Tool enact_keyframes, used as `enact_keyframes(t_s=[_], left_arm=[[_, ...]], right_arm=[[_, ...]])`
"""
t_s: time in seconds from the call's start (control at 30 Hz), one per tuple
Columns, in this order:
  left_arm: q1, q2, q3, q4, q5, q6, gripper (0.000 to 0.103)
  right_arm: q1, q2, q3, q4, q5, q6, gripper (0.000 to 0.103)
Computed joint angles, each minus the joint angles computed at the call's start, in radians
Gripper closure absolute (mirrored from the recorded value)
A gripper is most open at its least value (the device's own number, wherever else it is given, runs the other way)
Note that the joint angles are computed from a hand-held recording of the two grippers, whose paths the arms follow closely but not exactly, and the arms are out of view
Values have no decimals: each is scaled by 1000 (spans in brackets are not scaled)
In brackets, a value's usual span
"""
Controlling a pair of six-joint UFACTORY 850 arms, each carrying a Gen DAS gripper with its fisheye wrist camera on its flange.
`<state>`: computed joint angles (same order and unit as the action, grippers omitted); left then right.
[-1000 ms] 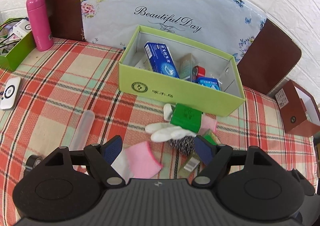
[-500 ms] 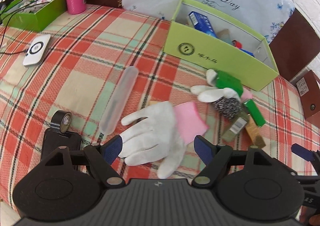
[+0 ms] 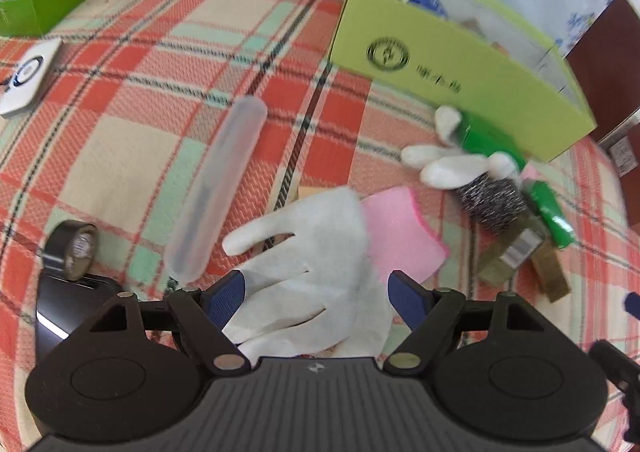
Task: Organize objects
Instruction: 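Move the left gripper to the white glove while the right approaches the gold box, then grasp the white glove with the left gripper while the right grips the gold box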
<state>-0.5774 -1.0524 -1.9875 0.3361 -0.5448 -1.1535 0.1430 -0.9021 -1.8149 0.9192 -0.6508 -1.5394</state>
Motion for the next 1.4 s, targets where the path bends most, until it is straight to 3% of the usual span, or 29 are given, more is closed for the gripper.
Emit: enact_keyframes(t_s=[0.03, 0.07, 0.23, 0.4, 0.7, 0.77, 0.8, 0.83, 0.87, 0.93, 1.03, 1.17, 1.4], left_arm=[[-1, -1, 2, -4, 8, 12, 49], [0, -3, -1, -33, 6, 50, 67], [-3, 48, 68, -190, 59, 255, 68], [-18, 103, 148, -268, 99, 323, 68], [-26, 104, 142, -216, 70, 246, 66], [-29, 91, 116, -182, 49, 213, 54], [-30, 89, 112, -177, 52, 213, 54], [-27, 89, 114, -200, 66, 241, 57], [-24, 89, 114, -238, 74, 280, 74], [-21, 87, 106, -292, 71, 333, 95], [-22, 102, 114, -327, 85, 373, 99], [-16, 160, 175, -390, 179, 426, 99], [-14, 220, 194, -12, 239, 40, 99]], right_arm=[[0, 1, 1, -3, 3, 2, 3], [-1, 1, 2, -6, 6, 4, 3], [-2, -10, -13, -41, 7, 45, 7], [15, -43, -44, -121, 14, 69, 9], [64, -109, -120, -232, 34, 93, 12], [66, -107, -118, -206, 33, 66, 12], [65, -105, -118, -192, 26, 49, 12], [65, -104, -115, -192, 21, 42, 12], [65, -103, -113, -198, 19, 40, 12], [64, -105, -111, -221, 17, 49, 13], [58, -107, -106, -246, 16, 82, 13], [52, -115, -112, -266, 17, 115, 13], [63, -154, -177, -266, 30, 141, 16]])
